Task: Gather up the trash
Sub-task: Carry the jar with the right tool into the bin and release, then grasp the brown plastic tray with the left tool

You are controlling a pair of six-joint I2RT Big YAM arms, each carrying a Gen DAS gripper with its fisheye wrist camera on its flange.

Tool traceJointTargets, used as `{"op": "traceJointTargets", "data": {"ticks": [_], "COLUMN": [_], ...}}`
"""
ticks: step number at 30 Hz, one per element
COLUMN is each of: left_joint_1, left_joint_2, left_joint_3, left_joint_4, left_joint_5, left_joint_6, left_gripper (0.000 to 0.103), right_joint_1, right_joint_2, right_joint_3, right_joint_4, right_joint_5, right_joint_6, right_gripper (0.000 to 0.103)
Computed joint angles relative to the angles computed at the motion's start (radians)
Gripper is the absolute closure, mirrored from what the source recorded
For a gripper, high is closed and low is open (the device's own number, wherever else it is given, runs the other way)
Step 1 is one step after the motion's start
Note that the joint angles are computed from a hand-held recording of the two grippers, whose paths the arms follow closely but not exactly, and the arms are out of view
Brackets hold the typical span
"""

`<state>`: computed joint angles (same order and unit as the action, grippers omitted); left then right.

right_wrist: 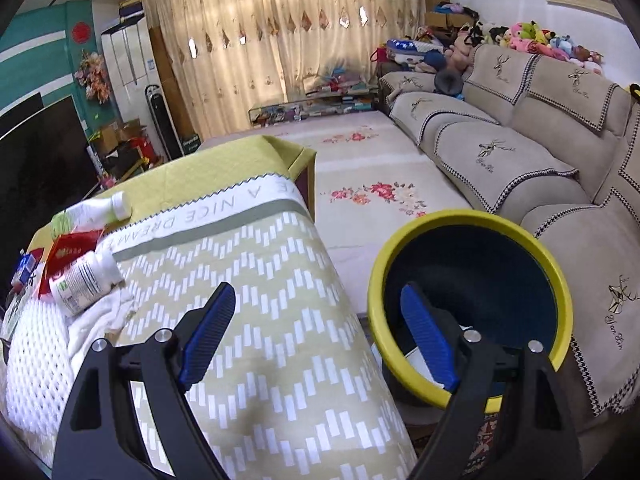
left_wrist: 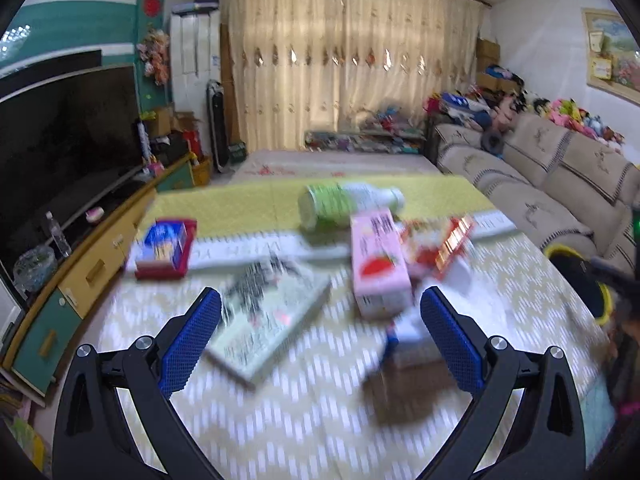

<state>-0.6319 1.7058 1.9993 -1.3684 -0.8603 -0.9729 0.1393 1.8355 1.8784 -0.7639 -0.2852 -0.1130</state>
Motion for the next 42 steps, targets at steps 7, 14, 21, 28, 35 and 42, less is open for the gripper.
{"op": "traceJointTargets", "data": {"ticks": [7, 14, 21, 28, 35, 42], "left_joint_1": [-0.064, -0.056, -0.024, -0.007, -0.011, -0.051], "left_joint_2": [0.078, 0.154, 0.169, 0.173, 0.145, 0.092], "left_joint_3": [0.069, 0.154, 0.166, 0.163, 0.132, 0.089], "left_joint_4": [-0.078, -0.098, -0.092, -0.076, -0.073, -0.153], "left_joint_5": [0.088, 0.119, 0.16, 0.179, 0.177, 0.14], "left_joint_6": [0.007, 0.051, 0.021, 0.022, 0.018, -0.073], "left_gripper": [0.005, 0.01, 0.026, 0.035, 0.037, 0.037], "right_joint_1": [0.002, -0.003, -0.007, -0.006, -0.004, -0.001], "right_joint_2": [-0.005, -0.002, 0.019, 0.03, 0.037, 0.04], "right_joint_3": [-0.009, -0.006, 0.027, 0.043, 0.051, 0.055], "right_joint_4": [0.008, 0.007, -0.03, -0.05, -0.063, -0.066], "right_joint_5": [-0.002, -0.013, -0.023, -0.024, -0.019, -0.017], "right_joint_6": [0.003, 0.012, 0.017, 0.015, 0.016, 0.012], "right_gripper": [0.023, 0.023, 0.023, 0.023, 0.023, 0.023]}}
